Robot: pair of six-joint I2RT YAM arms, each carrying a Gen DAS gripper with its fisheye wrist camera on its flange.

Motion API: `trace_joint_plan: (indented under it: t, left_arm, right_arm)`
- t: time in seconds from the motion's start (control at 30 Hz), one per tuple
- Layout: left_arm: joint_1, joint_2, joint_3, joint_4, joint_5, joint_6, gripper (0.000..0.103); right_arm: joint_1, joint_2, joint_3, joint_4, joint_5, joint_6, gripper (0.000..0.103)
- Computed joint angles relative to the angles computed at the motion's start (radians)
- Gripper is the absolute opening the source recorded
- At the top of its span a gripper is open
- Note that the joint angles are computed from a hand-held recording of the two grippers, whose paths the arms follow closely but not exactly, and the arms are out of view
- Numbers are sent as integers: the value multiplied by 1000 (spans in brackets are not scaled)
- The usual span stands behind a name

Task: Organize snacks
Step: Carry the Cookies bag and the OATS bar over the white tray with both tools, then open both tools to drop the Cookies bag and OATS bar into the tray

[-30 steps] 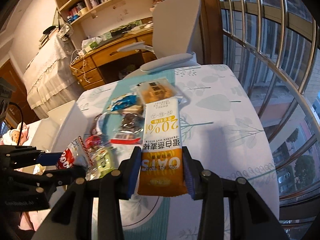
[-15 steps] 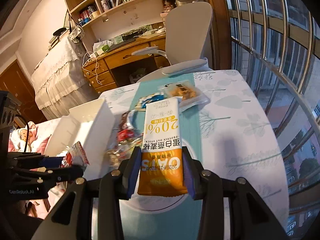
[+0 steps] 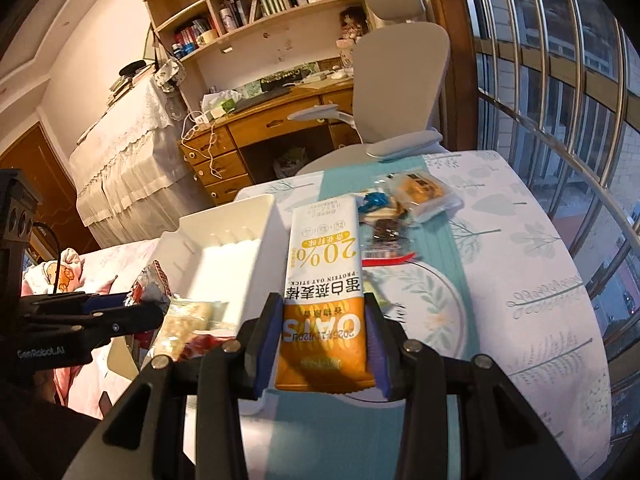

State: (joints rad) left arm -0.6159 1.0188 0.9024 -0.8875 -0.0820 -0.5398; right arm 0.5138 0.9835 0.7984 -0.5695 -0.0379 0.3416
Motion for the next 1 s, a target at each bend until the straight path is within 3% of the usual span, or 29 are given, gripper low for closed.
trace_joint_plan:
  t: [0.3,0.53,0.67,0.73,0.8,0.87,0.93,1.0]
  left_arm:
    - [238,-170,-60,-85,85,155,44]
    - [480,-228,-101,-120,180,312,45]
    - [546,-232,-112,-121,206,352,45]
    - [553,-231,-115,-116,199,361,51]
    - [552,-226,-115,-119,192,362,70]
    - [542,-217,-111,-119,182,353,77]
    - [545,-210,-108,-125,183,356,78]
    - [547,-198,-106,-131,184,353,79]
  right_arm:
    - [254,79,63,34,174,122,40]
    - [365,172,104,76,223,155,40]
    - [389,224,129,95,222,153,40]
    - [401,247,141,103,230,150,40]
    - [413,278,161,99,247,160,41]
    - [411,303,174,87,235,169,46]
    - [413,310,175,81,232,176,57]
    - [415,309,176,78,233,180,60]
